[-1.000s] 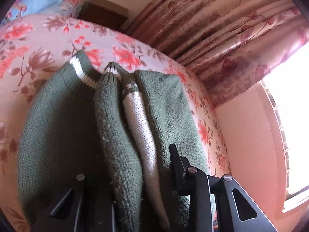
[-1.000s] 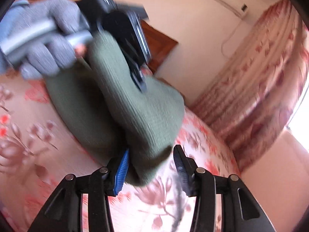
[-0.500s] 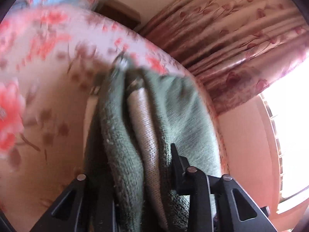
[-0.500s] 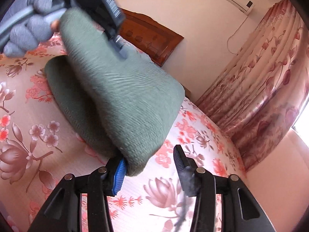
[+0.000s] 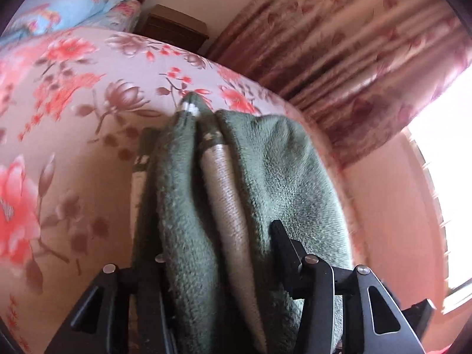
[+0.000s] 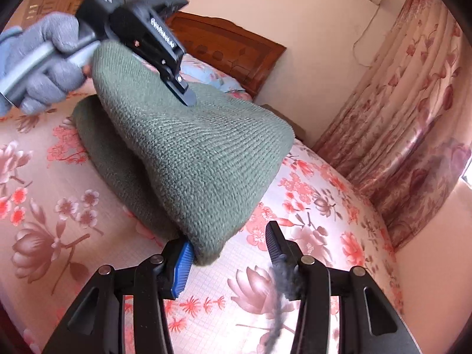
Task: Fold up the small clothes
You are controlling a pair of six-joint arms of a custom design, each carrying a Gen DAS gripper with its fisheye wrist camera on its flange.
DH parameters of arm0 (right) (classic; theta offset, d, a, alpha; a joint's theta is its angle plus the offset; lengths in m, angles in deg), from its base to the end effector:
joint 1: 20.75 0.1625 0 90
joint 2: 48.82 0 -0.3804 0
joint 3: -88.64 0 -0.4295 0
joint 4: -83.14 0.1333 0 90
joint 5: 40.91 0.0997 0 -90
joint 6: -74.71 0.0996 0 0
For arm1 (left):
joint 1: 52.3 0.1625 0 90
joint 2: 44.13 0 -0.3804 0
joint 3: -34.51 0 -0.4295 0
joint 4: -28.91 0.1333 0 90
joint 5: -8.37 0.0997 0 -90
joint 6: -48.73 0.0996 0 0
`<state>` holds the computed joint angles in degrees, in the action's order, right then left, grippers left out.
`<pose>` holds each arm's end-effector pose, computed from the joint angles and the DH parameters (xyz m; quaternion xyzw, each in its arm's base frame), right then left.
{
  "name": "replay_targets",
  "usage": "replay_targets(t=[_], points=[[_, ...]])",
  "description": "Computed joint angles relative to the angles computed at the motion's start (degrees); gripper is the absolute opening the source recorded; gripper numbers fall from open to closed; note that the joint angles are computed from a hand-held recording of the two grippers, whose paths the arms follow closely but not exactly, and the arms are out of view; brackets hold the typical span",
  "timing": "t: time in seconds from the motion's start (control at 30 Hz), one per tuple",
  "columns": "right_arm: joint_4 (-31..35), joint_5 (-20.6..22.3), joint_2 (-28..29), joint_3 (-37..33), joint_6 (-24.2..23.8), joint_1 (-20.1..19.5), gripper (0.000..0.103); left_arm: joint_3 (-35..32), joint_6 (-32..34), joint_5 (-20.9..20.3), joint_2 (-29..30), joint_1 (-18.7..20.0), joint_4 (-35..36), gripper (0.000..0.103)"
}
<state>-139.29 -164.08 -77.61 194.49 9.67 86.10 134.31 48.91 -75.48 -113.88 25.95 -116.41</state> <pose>0.2362 -0.5082 -0.0382 0.4560 -0.7279 0.3033 0.4125 0.0115 -0.6519 0.2573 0.0896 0.9703 -0.2226 0.0301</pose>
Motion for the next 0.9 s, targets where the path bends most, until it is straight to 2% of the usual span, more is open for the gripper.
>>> replay_targets(t=[0.07, 0.1, 0.17, 0.2, 0.23, 0.33, 0.37, 0.43, 0.5, 0.67, 0.77, 0.83, 0.9], points=[[5.2, 2.9, -4.2, 3.5, 2.0, -0.7, 0.048, 3.5, -1.1, 0.6, -2.8, -0.1, -4.3, 0.103], [8.5, 4.9, -6.8, 5.5, 3.6, -1.2, 0.048, 6.1, -1.6, 3.7, -4.6, -1.0, -8.0, 0.103], [15.5, 10.6, -13.0, 10.2, 7.7, -2.8, 0.048, 12.2, -0.5, 14.4, -8.3, -4.4, -18.8, 0.103], [17.7, 13.7, -15.7, 12.1, 9.5, -3.5, 0.048, 14.1, 0.6, 17.1, -9.6, -5.7, -21.9, 0.103], [19.4, 16.8, -17.9, 13.7, 11.4, -4.3, 0.048, 16.2, 2.3, 17.6, -11.3, -6.8, -25.0, 0.103], [21.0, 24.6, -21.9, 16.0, 16.4, -5.8, 0.047, 22.5, 7.2, 12.3, -16.5, -10.6, -28.9, 0.103], [20.0, 25.9, -21.8, 15.6, 17.6, -5.9, 0.042, 24.2, 9.9, 11.4, -17.5, -12.3, -29.1, 0.103], [18.4, 27.0, -21.0, 14.4, 18.5, -5.6, 0.036, 26.5, 14.5, 12.1, -17.2, -15.3, -30.1, 0.103], [17.0, 26.2, -19.4, 12.4, 18.0, -4.9, 0.035, 26.5, 16.1, 12.5, -15.4, -15.8, -29.2, 0.103], [17.1, 23.1, -16.4, 8.8, 15.6, -3.4, 0.027, 24.1, 11.7, 13.8, -10.7, -11.9, -26.5, 0.103], [18.8, 23.8, -15.5, 7.7, 15.4, -3.5, 0.026, 24.8, 11.8, 11.1, -11.0, -10.0, -27.7, 0.103], [22.6, 23.5, -14.3, 6.2, 15.1, -3.9, 0.027, 25.2, 11.7, 10.6, -11.5, -9.8, -27.6, 0.103], [21.4, 21.1, -11.5, 4.7, 12.2, -3.7, 0.027, 25.3, 12.0, 11.9, -11.4, -10.4, -27.5, 0.103]])
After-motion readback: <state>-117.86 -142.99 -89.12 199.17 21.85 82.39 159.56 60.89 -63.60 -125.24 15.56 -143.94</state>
